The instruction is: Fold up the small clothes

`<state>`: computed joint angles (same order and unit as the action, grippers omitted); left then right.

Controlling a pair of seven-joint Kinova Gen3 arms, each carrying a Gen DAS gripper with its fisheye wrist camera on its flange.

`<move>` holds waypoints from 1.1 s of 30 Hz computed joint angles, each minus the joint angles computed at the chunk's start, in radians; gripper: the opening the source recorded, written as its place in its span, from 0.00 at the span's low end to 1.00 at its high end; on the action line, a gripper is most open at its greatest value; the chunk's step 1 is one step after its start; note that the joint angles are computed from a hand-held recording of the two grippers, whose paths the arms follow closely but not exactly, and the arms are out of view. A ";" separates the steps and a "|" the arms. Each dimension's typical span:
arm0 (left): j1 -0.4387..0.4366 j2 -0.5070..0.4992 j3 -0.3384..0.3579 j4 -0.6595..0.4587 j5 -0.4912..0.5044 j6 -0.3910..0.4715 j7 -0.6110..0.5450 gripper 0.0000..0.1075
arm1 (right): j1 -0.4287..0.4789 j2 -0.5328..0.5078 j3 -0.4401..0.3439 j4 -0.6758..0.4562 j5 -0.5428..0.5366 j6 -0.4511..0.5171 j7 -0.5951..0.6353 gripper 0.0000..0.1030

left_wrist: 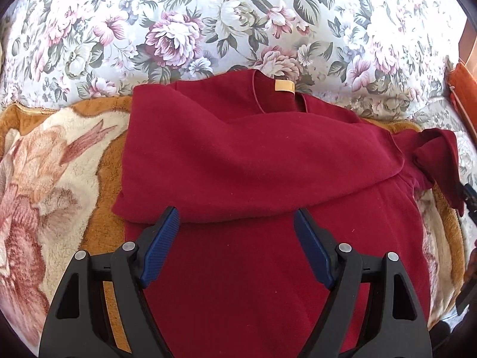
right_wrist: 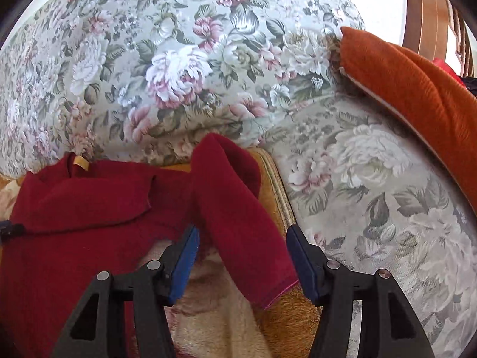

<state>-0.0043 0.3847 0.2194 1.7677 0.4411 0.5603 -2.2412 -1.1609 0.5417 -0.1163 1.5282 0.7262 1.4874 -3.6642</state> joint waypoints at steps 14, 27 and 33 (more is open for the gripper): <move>-0.088 -0.007 0.004 -0.038 0.095 0.060 -0.068 0.74 | -0.005 -0.168 -0.023 0.073 0.271 -0.278 -0.058 0.06; -0.138 -0.002 -0.034 -0.046 0.157 0.091 -0.155 0.74 | -0.060 0.021 0.086 -0.228 0.175 -0.054 0.056 0.54; -0.118 0.013 -0.035 -0.043 0.139 0.092 -0.125 0.74 | -0.047 -0.018 0.042 -0.062 0.000 -0.070 -0.093 0.54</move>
